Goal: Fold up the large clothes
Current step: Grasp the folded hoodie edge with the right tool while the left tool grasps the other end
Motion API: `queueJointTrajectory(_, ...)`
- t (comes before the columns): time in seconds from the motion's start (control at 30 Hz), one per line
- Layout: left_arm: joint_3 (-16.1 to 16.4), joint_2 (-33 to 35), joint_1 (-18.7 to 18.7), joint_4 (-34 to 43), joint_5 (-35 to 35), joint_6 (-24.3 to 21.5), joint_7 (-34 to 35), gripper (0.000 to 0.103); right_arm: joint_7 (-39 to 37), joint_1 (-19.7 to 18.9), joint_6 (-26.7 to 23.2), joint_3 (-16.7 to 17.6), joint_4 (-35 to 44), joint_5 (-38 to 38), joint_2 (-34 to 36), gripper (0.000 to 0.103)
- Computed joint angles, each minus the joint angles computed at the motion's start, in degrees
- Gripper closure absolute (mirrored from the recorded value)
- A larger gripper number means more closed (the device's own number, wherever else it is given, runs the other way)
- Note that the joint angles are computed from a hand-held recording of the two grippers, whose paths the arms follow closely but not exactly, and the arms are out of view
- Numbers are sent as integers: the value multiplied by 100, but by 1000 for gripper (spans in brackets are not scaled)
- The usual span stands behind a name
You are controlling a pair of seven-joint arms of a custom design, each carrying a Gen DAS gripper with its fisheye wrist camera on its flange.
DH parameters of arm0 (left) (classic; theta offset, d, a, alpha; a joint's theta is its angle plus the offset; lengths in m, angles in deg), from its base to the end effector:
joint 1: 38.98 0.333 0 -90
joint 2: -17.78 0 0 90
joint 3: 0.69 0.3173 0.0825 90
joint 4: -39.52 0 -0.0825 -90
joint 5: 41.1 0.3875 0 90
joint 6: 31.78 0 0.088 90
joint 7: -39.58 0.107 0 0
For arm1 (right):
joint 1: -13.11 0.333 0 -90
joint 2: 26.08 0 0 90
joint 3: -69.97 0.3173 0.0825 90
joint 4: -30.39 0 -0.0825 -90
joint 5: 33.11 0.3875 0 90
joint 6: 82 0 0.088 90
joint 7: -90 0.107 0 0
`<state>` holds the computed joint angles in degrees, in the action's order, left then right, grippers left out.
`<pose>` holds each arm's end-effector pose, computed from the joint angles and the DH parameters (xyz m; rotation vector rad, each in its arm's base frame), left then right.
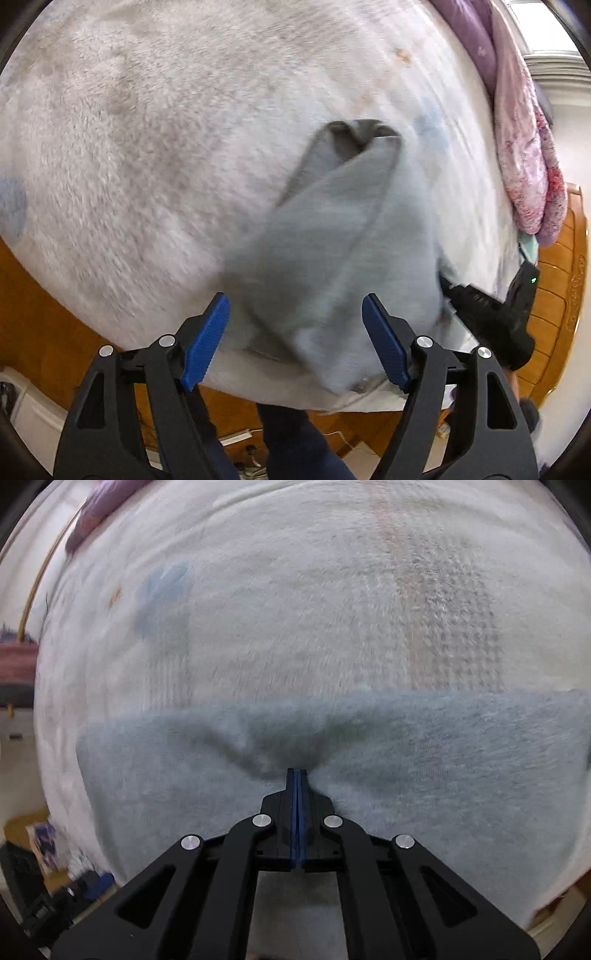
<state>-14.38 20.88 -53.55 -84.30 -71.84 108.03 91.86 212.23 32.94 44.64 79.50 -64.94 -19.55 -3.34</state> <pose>0.5009 -0.2692 0.3950 2.4069 -1.3595 0.4168 0.5973 0.3304 0.3961 -1.8495 2.2508 0.3199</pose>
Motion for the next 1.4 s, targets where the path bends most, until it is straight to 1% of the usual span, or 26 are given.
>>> queueJointTrajectory(0.07,32,91,38,18,15,-87,53,28,73,18,-256,-12,238,-56,111,103)
queueJointTrajectory(0.13,26,55,66,-164,-190,15,253,28,149,29,-260,-9,163,-31,-20,103)
queueJointTrajectory(0.23,12,107,103,-235,-582,24,510,28,378,69,-227,6,-248,67,-540,103)
queueJointTrajectory(0.33,-7,-6,75,-423,-570,12,606,28,518,139,-194,51,-799,293,-1014,103)
queueJointTrajectory(0.4,-22,9,48,-468,-609,36,682,28,606,216,-19,62,-1215,405,-1163,103)
queueJointTrajectory(0.47,-24,23,34,-500,-594,85,818,28,616,239,421,42,-1628,534,-1275,103)
queueJointTrajectory(0.53,-59,104,-13,-451,-553,182,885,27,701,268,642,28,-1724,569,-1260,103)
queueJointTrajectory(0.63,-71,191,-34,-375,-568,239,914,25,760,323,551,25,-1690,381,-1351,103)
queueJointTrajectory(0.7,-97,248,-72,-305,-537,262,869,24,893,346,497,39,-1815,485,-1568,103)
queueJointTrajectory(0.77,-133,244,-109,-332,-540,302,931,23,863,377,561,52,-2040,652,-1749,103)
queueJointTrajectory(0.83,-169,274,-158,-352,-574,397,958,21,835,410,595,50,-2253,820,-1820,103)
queueJointTrajectory(0.87,-175,302,-180,-331,-528,407,952,21,792,434,707,54,-2384,873,-1838,103)
queueJointTrajectory(0.93,-192,394,-238,-257,-378,426,895,21,665,472,810,51,-2468,824,-1803,103)
queueJointTrajectory(1.03,-227,495,-325,-128,-158,407,820,20,611,477,634,37,-2265,720,-1633,103)
queueJointTrajectory(1.07,-271,527,-326,-107,-309,437,925,21,559,464,621,40,-2258,771,-1630,103)
queueJointTrajectory(1.13,-290,596,-406,-25,-199,448,776,22,500,463,749,59,-2284,896,-1621,103)
queueJointTrajectory(1.17,-297,636,-432,21,-137,416,751,26,491,468,833,69,-2312,946,-1637,103)
queueJointTrajectory(1.2,-281,700,-499,110,110,353,607,34,427,447,868,58,-2426,990,-1749,103)
queueJointTrajectory(1.23,-300,737,-511,138,116,359,631,39,360,437,905,43,-2602,981,-1950,103)
queueJointTrajectory(1.27,-365,780,-471,145,-138,442,846,58,378,469,939,40,-2623,880,-2011,102)
queueJointTrajectory(1.3,-422,823,-449,171,-366,464,992,75,415,505,958,40,-2664,739,-2089,102)
queueJointTrajectory(1.33,-422,871,-457,243,-384,388,988,77,477,563,979,53,-2650,405,-2160,101)
queueJointTrajectory(1.37,-434,888,-448,266,-466,391,1055,85,534,614,988,66,-2609,159,-2176,101)
queueJointTrajectory(1.4,-485,901,-404,282,-742,434,1225,88,576,666,1001,81,-2572,-125,-2200,101)
